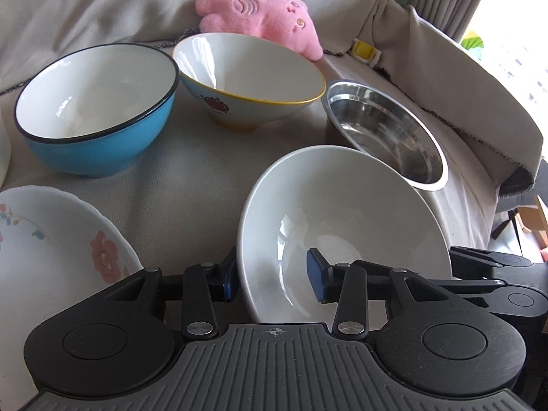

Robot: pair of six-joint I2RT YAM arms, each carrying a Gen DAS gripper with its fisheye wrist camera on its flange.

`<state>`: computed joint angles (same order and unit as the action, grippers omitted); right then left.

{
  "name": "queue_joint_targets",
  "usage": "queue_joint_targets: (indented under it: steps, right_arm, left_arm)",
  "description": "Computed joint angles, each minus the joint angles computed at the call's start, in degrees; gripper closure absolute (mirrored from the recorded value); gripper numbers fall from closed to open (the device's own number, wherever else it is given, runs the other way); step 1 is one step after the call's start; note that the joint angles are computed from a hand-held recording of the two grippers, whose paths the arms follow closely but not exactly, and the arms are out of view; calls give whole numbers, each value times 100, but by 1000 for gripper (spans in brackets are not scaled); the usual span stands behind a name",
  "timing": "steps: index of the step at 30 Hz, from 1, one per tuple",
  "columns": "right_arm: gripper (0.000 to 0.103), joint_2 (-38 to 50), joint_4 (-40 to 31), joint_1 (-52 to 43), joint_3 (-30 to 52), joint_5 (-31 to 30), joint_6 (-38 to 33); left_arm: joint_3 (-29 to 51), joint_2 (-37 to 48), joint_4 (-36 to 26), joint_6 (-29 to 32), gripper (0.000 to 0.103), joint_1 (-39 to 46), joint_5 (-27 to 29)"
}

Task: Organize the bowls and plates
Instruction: 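Lift the white bowl with both grippers and lower it onto the floral plate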

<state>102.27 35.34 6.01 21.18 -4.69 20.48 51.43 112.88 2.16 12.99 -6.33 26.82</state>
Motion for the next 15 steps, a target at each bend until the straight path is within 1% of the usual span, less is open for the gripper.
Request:
queue_joint_targets:
  steps: [3, 4, 6, 8, 9, 13, 15]
  right_arm:
    - [48, -134, -107, 59, -53, 82, 18]
    - [48, -193, -176, 98, -64, 154, 50]
    - [47, -338, -264, 166, -131, 283, 139]
    - [47, -516, -286, 202, -235, 334, 227]
    - [47, -600, -308, 234, -272, 366, 246]
    - [45, -920, -509, 542, -287, 651, 358]
    - [44, -1066, -647, 702, -210, 694, 360]
  left_arm:
    - [-285, -145, 299, -25, 59, -139, -332]
    - [-347, -199, 315, 15, 59, -172, -410]
    - [-323, -283, 59, 14, 59, -152, -364]
    - [-191, -327, -359, -14, 59, -113, -247]
    - [-201, -370, -436, -5, 59, -96, -223]
    - [-545, -737, -310, 24, 59, -65, -269]
    - [-640, -933, -342, 25, 59, 39, -270]
